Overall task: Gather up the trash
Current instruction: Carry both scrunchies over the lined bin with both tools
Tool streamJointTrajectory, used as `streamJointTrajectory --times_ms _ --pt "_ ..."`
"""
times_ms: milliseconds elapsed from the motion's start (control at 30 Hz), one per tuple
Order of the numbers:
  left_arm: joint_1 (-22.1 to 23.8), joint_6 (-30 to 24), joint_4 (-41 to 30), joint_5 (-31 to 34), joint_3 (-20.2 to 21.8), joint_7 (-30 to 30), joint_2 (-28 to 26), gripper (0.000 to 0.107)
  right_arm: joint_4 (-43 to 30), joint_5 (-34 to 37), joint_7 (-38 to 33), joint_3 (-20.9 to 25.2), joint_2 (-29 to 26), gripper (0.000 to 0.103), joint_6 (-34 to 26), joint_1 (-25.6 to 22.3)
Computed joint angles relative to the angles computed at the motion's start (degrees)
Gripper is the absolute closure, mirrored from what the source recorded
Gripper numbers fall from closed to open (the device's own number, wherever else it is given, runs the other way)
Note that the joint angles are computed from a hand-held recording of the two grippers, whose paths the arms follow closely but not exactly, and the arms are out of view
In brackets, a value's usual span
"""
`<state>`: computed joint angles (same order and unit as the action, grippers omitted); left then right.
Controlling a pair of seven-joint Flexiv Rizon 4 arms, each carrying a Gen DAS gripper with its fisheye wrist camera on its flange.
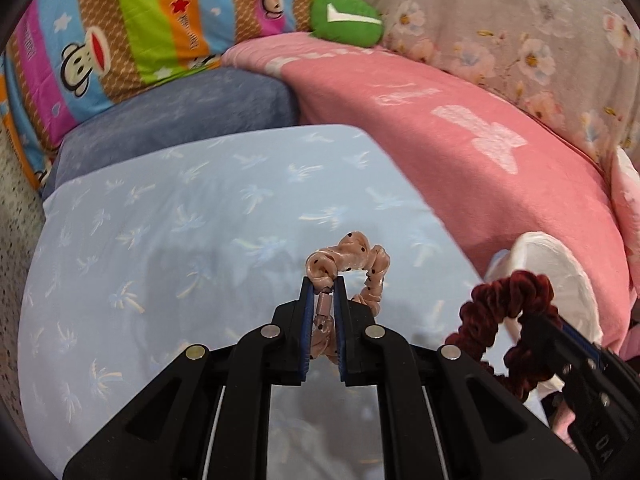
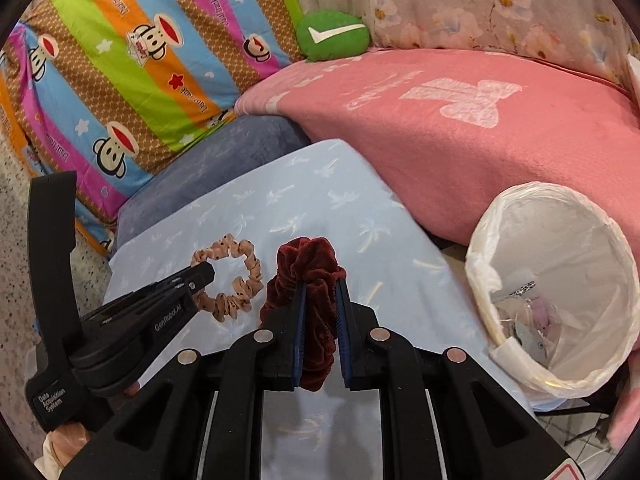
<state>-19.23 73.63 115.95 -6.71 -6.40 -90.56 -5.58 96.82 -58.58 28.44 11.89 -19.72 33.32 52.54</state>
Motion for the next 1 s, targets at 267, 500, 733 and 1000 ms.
streamJointTrajectory --times_ms 267,500,733,1000 --pt "-3.2 1.1 -2.3 1.6 -2.2 0.8 1.0 0.097 7.7 -2.8 7.2 3.6 9.5 0.09 -8.3 -1.4" --pt "-6.2 1.3 -5.1 2.7 -3.7 1.5 0.0 0.097 12.2 -2.5 10.7 8.1 15.7 0.09 -14.8 -3.7" --pt "-9.1 0.4 -8.2 5.3 -4.5 1.0 -1.8 0.097 15.5 -0.1 12.2 11.5 20.0 0.09 -19.1 -5.4" --pt "-11.8 -1.2 -11.9 7.2 -5.0 1.2 -4.2 0.097 19.9 3.1 15.6 14.3 24.7 0.09 -21.6 -7.4"
